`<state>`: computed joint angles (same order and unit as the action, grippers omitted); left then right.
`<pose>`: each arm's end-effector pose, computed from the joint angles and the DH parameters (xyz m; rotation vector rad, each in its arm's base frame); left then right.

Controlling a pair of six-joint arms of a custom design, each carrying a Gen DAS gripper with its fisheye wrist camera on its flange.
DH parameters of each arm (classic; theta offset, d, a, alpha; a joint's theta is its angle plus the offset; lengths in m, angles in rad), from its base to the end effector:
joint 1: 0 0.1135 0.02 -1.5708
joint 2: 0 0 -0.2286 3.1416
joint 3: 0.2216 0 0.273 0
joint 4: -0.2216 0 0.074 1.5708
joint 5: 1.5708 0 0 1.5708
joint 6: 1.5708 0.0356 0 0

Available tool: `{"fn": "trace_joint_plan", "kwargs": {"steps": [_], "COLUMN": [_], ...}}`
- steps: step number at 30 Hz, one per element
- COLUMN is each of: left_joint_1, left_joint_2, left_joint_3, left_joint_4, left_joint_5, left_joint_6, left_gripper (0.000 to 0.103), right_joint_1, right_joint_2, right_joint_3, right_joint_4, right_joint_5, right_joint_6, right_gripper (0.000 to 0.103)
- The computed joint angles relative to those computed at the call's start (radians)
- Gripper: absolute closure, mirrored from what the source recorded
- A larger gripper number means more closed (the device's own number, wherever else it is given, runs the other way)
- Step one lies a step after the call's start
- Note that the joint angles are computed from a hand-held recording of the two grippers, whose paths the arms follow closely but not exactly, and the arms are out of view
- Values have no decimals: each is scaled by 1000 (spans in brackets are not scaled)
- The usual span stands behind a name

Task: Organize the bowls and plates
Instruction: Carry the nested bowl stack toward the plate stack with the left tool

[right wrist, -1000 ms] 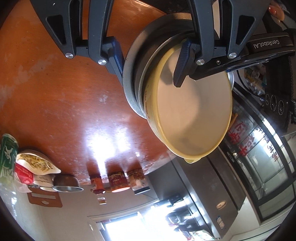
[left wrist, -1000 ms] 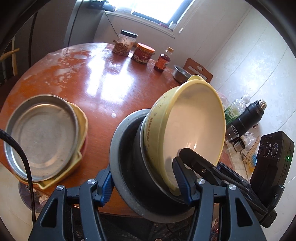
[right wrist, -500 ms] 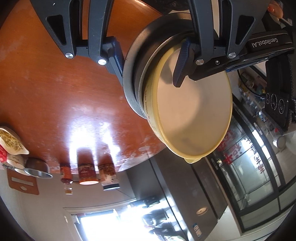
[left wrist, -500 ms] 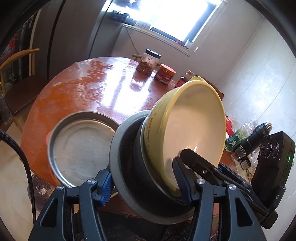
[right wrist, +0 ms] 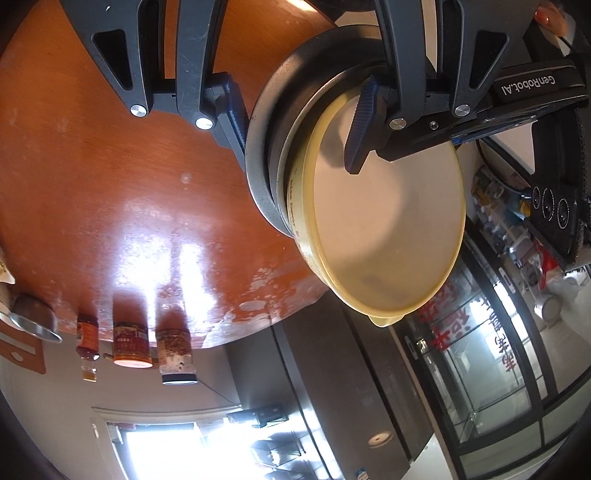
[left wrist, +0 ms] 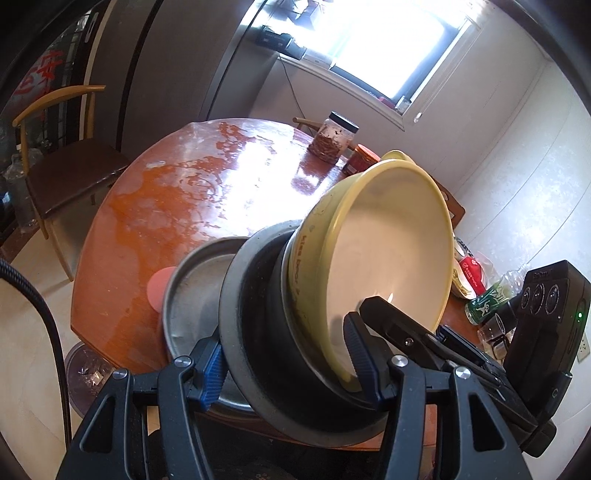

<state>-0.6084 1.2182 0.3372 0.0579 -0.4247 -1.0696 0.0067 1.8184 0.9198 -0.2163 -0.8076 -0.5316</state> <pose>0.1965 -0.1190 0.0827 -0.7209 2.2126 -0.3427 0.3321 0.0279 0.0756 -0.8595 2.2296 0.8381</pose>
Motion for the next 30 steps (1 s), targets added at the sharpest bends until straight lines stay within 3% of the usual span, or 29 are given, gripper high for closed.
{"fn": "trace_joint_plan", "kwargs": {"steps": [8,19,30], "left_joint_1": [48,123,109], "left_joint_2": [-48,6,25], "left_joint_3": [-56,-80,-63], "left_joint_4": [4,82,72], "left_joint_5": [7,58,25], "left_joint_6": [16,43,58], "left_gripper": [45,45,46], "right_joint_1": [64,120,131], "right_joint_2": [40,105,92], "right_joint_3": [16,46,17], "right_joint_4": [40,72,113], "right_joint_5": [22,57,66], "right_joint_6": [42,81,89], "right_gripper": [52,52,51]}}
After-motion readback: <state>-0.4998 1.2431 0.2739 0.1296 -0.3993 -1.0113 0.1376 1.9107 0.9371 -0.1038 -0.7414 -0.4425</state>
